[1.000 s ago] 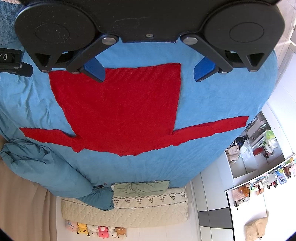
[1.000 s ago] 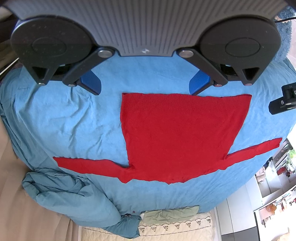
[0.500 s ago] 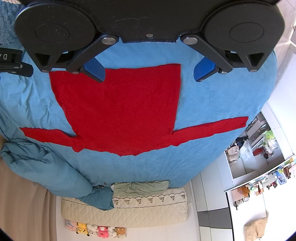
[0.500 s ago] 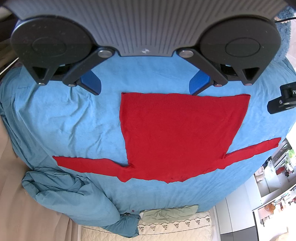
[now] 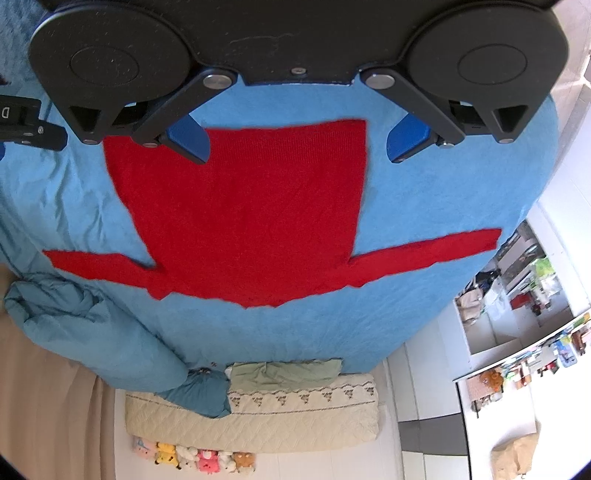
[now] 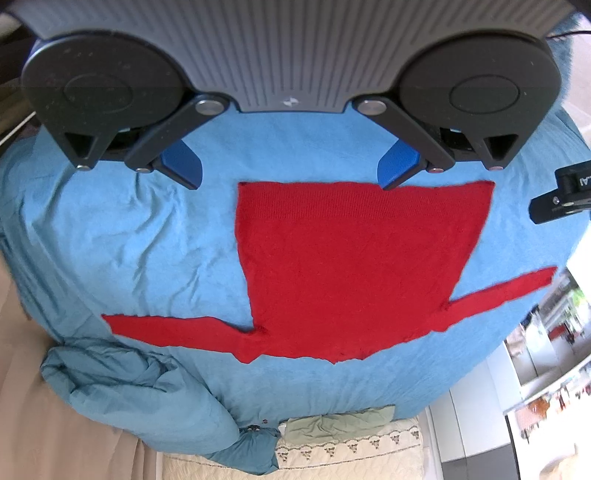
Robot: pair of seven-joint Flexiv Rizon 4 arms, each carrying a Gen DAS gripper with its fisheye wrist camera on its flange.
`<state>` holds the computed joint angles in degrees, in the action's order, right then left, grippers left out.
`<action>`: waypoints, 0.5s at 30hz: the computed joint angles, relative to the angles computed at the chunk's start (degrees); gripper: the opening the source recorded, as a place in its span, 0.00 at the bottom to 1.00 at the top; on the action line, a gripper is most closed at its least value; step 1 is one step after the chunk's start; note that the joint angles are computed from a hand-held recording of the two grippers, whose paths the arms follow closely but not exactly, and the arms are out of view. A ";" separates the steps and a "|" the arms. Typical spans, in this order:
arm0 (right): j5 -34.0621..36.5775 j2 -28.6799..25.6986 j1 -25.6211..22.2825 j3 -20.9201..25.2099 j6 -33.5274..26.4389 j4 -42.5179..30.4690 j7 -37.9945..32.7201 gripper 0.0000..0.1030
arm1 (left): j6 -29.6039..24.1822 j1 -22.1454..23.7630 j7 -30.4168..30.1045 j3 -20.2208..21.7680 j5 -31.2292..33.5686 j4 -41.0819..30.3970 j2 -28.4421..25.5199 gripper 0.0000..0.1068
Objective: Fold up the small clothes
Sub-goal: 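Reach the right tool to a sweater sleeve and close on it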
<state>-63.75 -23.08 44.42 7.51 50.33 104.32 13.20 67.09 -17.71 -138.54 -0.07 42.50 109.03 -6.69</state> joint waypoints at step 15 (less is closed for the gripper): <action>-9.02 -5.11 -12.26 -9.42 12.03 -5.31 9.34 1.00 | 3.29 3.53 22.92 -3.42 -20.79 -33.72 -29.90 0.96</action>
<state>-72.77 -28.19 32.16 -1.92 62.36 99.01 22.55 70.38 -14.17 -115.62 -3.49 21.71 75.30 -36.60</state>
